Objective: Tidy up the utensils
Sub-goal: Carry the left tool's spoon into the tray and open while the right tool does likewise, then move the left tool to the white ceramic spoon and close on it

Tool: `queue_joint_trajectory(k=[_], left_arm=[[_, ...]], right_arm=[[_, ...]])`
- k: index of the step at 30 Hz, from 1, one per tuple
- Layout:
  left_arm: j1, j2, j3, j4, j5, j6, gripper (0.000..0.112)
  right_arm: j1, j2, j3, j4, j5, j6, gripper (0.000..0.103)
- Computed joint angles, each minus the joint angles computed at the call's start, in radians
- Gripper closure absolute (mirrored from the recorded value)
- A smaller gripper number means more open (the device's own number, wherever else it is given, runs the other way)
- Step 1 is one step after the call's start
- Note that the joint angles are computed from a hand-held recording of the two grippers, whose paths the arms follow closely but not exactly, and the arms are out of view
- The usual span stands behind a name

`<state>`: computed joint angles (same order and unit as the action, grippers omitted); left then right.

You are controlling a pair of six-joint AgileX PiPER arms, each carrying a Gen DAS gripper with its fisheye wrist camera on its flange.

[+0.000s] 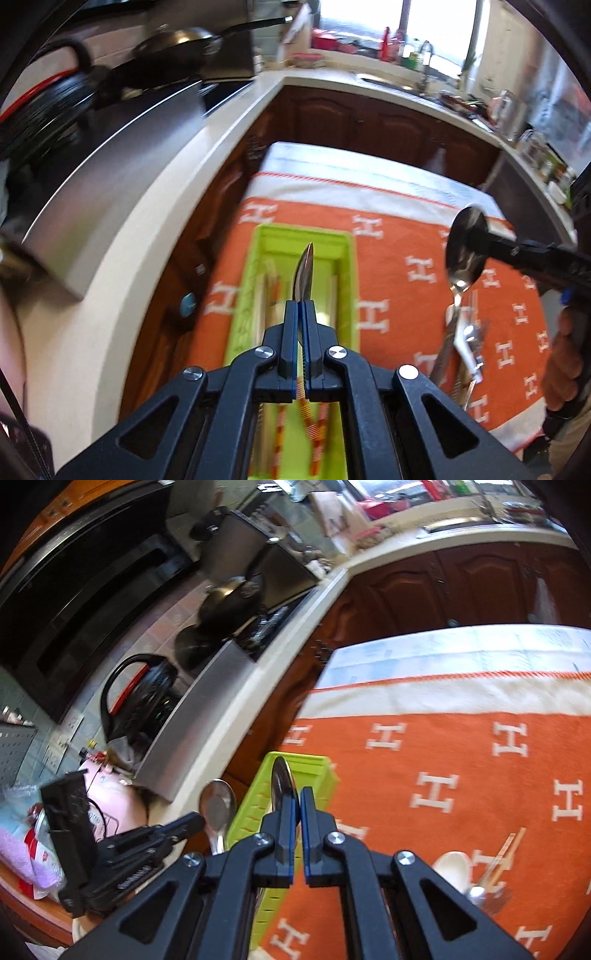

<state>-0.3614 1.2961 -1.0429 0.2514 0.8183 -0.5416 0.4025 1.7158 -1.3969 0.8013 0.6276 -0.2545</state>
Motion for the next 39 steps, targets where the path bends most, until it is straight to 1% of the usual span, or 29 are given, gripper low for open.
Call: queue_joint_trajectory(k=[4,8,12,14,15,16,18,19,23,29,31,33,37,39], left_arm=[[0.024,-0.019,0.071,0.025,0.0,-0.013,0.112],[-0.016,-0.025,0.124,0.109,-0.01,-0.059,0.112],[-0.022,-0.018,0.146,0.099,-0.035,-0.055,0.112],[-0.011,-0.01,0.151,0.071,-0.05,-0.043,0.109],[-0.003,-0.014,0.162,0.058,-0.06,-0.037,0.106],[0.001,-0.011,0.164,0.047,-0.065,-0.035,0.102],[0.002,-0.004,0.166,0.043,-0.073,-0.043,0.096],[0.0,-0.002,0.166,0.044,-0.074,-0.05,0.093],[-0.014,0.004,0.165,0.043,-0.079,-0.054,0.091],[-0.048,0.009,0.145,0.064,-0.059,-0.083,0.089],[-0.053,0.003,0.14,0.062,-0.055,-0.082,0.082],[-0.067,-0.003,0.134,0.073,-0.049,-0.094,0.076],[-0.09,-0.004,0.119,0.061,-0.041,-0.086,0.075],[-0.113,0.002,0.108,0.052,-0.036,-0.085,0.075]], right_arm=[[0.088,0.061,-0.076,-0.115,-0.011,0.126,0.1],[0.16,0.126,-0.131,-0.252,-0.017,0.266,0.1],[0.206,0.193,-0.178,-0.375,-0.005,0.379,0.1],[0.218,0.224,-0.203,-0.414,0.013,0.419,0.099],[0.219,0.237,-0.213,-0.419,0.022,0.429,0.098],[0.217,0.256,-0.233,-0.424,0.048,0.451,0.096],[0.215,0.278,-0.264,-0.451,0.091,0.497,0.094],[0.212,0.277,-0.26,-0.449,0.091,0.5,0.093],[0.217,0.241,-0.216,-0.463,0.062,0.507,0.085],[0.227,0.173,-0.138,-0.492,0.042,0.49,0.085],[0.225,0.151,-0.105,-0.492,0.036,0.484,0.085],[0.215,0.115,-0.046,-0.477,0.026,0.466,0.085],[0.182,0.038,0.079,-0.447,0.003,0.429,0.085],[0.15,-0.02,0.165,-0.413,-0.009,0.398,0.085]])
